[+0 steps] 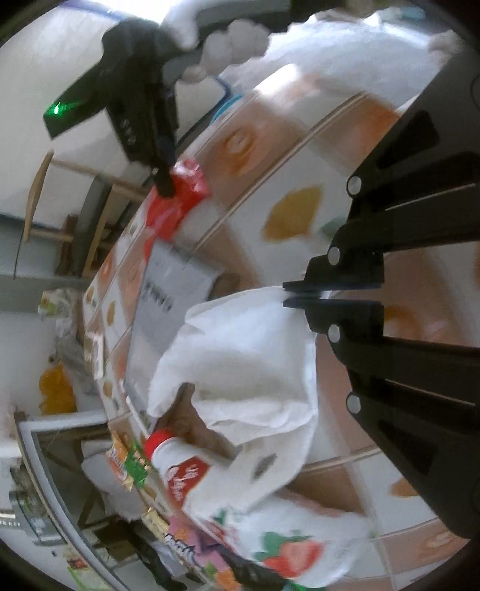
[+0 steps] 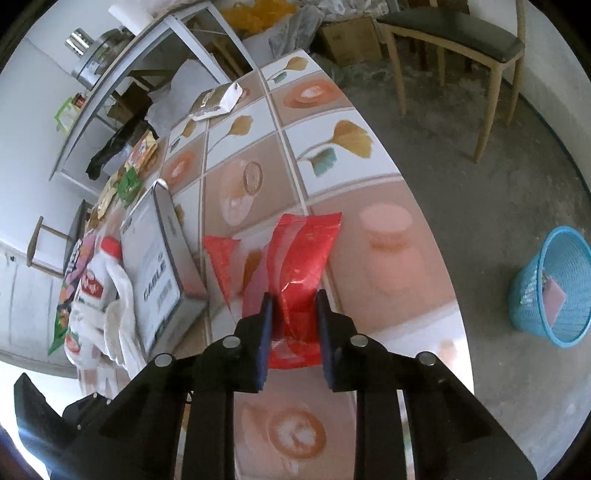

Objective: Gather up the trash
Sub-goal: 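Grasp the white glove with the left tool while the right tool grasps the red bag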

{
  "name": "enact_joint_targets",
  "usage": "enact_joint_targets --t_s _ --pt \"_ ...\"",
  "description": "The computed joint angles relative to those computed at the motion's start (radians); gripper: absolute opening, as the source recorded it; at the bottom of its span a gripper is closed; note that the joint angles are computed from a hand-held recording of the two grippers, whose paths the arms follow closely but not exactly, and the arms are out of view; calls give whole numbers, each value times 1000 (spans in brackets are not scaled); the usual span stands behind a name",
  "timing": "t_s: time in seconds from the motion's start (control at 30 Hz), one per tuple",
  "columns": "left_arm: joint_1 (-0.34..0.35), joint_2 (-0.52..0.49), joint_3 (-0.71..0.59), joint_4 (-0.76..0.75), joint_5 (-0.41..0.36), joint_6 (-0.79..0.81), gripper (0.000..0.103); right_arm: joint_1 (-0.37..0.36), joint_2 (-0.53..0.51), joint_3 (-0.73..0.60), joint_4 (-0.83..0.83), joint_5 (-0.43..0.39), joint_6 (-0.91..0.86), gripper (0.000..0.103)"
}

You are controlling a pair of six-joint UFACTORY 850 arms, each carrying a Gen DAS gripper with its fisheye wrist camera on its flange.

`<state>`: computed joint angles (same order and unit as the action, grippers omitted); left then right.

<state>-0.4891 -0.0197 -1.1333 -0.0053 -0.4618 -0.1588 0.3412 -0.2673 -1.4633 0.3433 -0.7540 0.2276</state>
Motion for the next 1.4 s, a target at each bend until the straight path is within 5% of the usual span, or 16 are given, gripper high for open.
enact_joint_targets --t_s 0.23,0.3,0.37,0.5,0.6,0.8,0.97,1.27,1.4 --pt "12 162 126 -249 -86 241 4 15 167 189 40 15 13 22" --pt "27 205 156 -311 -90 289 18 20 209 237 58 23 14 22" --pt "27 230 169 -295 -69 272 53 24 234 264 68 31 18 23" --pt "3 242 167 -182 1 190 69 35 251 278 59 47 26 27" --pt "-21 199 132 -58 21 93 69 38 252 270 58 52 13 41" --pt "-84 79 45 206 -60 -106 69 61 246 251 21 61 16 64" --pt "-81 23 6 179 -136 -115 57 116 219 221 -140 35 81 66" --pt "-77 16 -2 217 -143 -184 28 180 205 211 -377 4 222 66" --pt "-75 15 -4 223 -142 -192 21 187 206 213 -410 1 257 58"
